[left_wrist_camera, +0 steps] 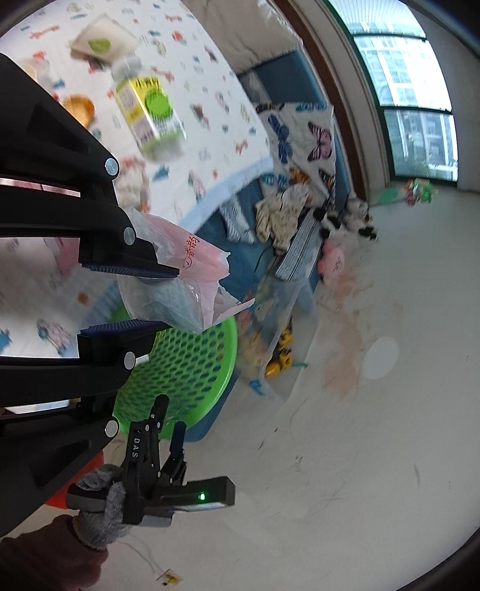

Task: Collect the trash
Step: 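Drop the milk carton into the basket with the right gripper while the left gripper grasps the plastic bag, then release the plastic bag into the green basket with the left gripper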

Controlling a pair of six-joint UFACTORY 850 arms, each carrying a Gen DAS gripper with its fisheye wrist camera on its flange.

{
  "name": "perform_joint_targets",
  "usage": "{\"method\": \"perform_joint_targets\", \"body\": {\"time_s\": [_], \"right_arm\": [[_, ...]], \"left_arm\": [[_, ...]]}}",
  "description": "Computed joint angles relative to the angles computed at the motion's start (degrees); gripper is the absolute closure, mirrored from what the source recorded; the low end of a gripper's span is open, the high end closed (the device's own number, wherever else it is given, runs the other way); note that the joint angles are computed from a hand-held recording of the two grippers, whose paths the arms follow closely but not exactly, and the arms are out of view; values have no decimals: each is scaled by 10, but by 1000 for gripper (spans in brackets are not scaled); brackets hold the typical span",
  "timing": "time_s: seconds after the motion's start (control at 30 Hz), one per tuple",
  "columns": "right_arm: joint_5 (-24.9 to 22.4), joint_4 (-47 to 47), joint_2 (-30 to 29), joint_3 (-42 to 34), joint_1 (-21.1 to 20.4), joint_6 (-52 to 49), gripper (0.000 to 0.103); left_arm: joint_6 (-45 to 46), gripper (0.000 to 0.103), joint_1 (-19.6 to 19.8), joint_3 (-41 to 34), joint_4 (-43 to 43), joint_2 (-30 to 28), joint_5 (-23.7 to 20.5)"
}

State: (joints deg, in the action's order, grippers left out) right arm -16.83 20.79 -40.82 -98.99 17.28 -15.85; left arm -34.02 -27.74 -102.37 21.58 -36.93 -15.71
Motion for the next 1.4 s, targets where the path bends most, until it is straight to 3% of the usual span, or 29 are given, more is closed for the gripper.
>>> {"method": "perform_joint_targets", "body": {"time_s": [0.2,0.5,0.6,0.67,0.97,1.13,1.4], "right_arm": [[19,34,31,43,-7,-35,28],[32,132,60,87,-13,-123,28],[33,154,64,92,-13,-142,28],[35,166,67,96,-12,-153,28],[36,223,85,113,-5,-211,27],[33,247,91,116,9,-246,27],[17,264,83,97,35,-282,26]], "left_arm": [[125,82,-6,-110,-127,-82,-51],[192,81,-12,-245,-206,-182,-134],[199,66,-12,-256,-221,-193,-144],[190,56,-12,-241,-213,-186,-133],[154,51,-4,-118,-196,-109,-74],[27,51,-2,-11,-77,-37,-27],[-249,51,10,132,176,63,0]]}}
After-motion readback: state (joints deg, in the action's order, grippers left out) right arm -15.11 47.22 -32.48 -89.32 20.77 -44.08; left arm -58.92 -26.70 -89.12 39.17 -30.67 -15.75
